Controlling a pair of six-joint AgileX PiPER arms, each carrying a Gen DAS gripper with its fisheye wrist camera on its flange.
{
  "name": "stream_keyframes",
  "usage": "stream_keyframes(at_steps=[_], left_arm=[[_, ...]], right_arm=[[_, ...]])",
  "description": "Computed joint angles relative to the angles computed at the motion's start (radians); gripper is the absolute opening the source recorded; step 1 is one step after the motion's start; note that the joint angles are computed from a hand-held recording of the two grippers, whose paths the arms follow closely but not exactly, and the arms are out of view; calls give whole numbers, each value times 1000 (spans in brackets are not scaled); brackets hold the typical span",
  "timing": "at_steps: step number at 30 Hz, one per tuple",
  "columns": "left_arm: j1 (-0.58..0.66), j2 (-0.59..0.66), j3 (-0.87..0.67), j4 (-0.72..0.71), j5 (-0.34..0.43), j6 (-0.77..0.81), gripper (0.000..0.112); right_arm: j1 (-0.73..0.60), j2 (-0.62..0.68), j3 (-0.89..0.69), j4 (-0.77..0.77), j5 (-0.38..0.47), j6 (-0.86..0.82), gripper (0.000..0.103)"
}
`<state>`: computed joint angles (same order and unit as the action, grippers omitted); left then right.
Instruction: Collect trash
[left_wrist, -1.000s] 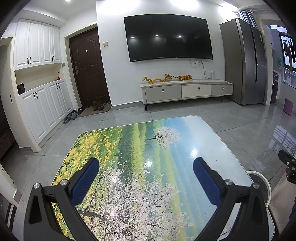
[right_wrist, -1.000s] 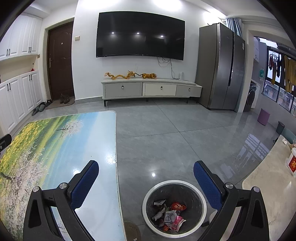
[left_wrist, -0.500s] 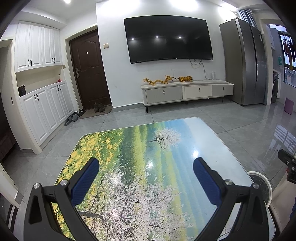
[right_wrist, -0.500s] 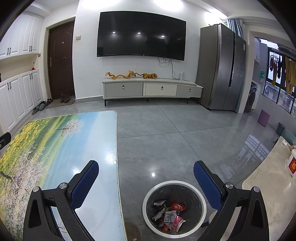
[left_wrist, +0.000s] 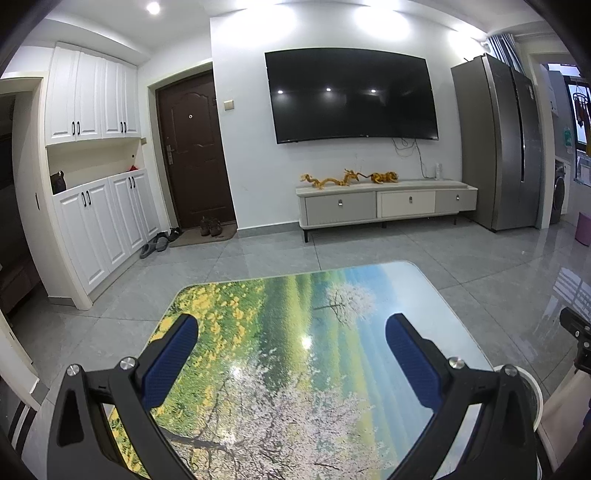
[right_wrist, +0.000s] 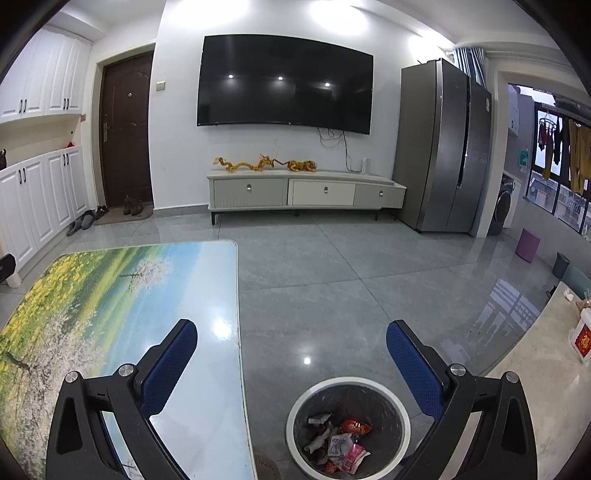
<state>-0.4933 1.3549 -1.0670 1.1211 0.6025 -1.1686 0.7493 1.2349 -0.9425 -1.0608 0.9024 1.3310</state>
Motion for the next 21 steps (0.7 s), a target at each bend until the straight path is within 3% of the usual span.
stream_keyframes(at_steps=[10,21], left_arm=[[-16,-35,-23,47,35,-17,102],[17,-43,-46,-9,17,48,102]], right_arm=[[2,-1,-47,-36,24,-19,103],[-20,16,-68,-42,10,-24,103]])
